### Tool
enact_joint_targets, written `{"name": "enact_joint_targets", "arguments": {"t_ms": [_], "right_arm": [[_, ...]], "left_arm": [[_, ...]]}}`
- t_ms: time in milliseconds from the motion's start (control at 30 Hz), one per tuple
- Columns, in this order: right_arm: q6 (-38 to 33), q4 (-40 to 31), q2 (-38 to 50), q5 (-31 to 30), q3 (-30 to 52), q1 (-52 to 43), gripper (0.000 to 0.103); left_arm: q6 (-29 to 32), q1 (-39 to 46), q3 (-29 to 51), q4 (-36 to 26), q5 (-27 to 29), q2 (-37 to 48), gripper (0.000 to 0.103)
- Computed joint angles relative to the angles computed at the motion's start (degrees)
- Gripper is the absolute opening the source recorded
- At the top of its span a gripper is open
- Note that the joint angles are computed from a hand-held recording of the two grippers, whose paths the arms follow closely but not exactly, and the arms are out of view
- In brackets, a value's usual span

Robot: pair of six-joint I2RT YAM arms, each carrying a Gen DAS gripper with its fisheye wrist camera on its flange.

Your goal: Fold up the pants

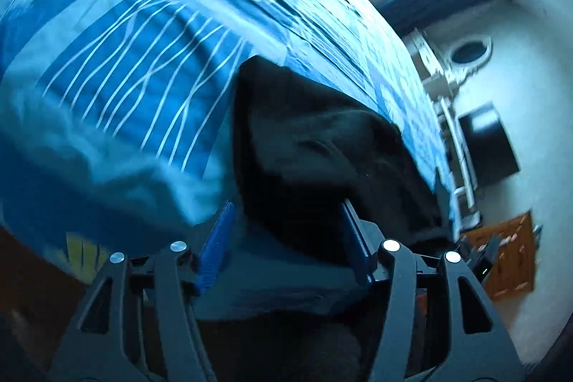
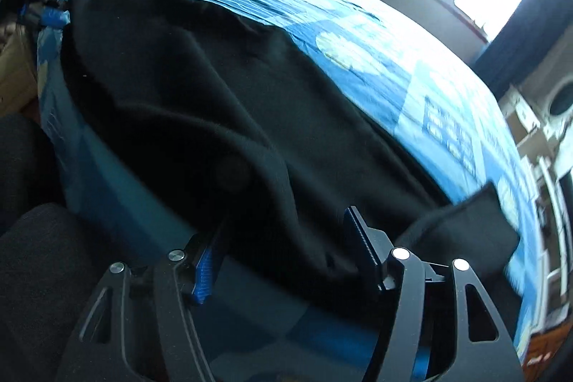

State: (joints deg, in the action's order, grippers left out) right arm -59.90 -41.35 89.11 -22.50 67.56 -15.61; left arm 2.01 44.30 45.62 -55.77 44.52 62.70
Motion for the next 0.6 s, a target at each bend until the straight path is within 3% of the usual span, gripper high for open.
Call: {"name": "enact_joint_targets", "arguments": {"t_ms": [133,267,467,600], "right_arm": [[8.1,-17.2,6.2,-9.9,12.1,-5.8,0.065],[18.4,-33.3,14.7,-21.9,22.5,-9.9,0.065],[24.3,-44.9,19.5,-29.0,24.4,-9.0,0.065],[29.7,-43.7,20.1,-32.3,20.9,-5.1,0.065]], "left_arm": [[-4.2,1.1,-1.3,-2.4,3.5,-5.0,0.059],[-14.5,-4.3,-2.0,3.7,1.8,-7.3,0.065],[-23.9,-12.1,-3.0,11.4,-5.4,-5.8,0.065],[-27.3,-14.5,-4.3,14.1,-7.8,-4.7,0.065]]}}
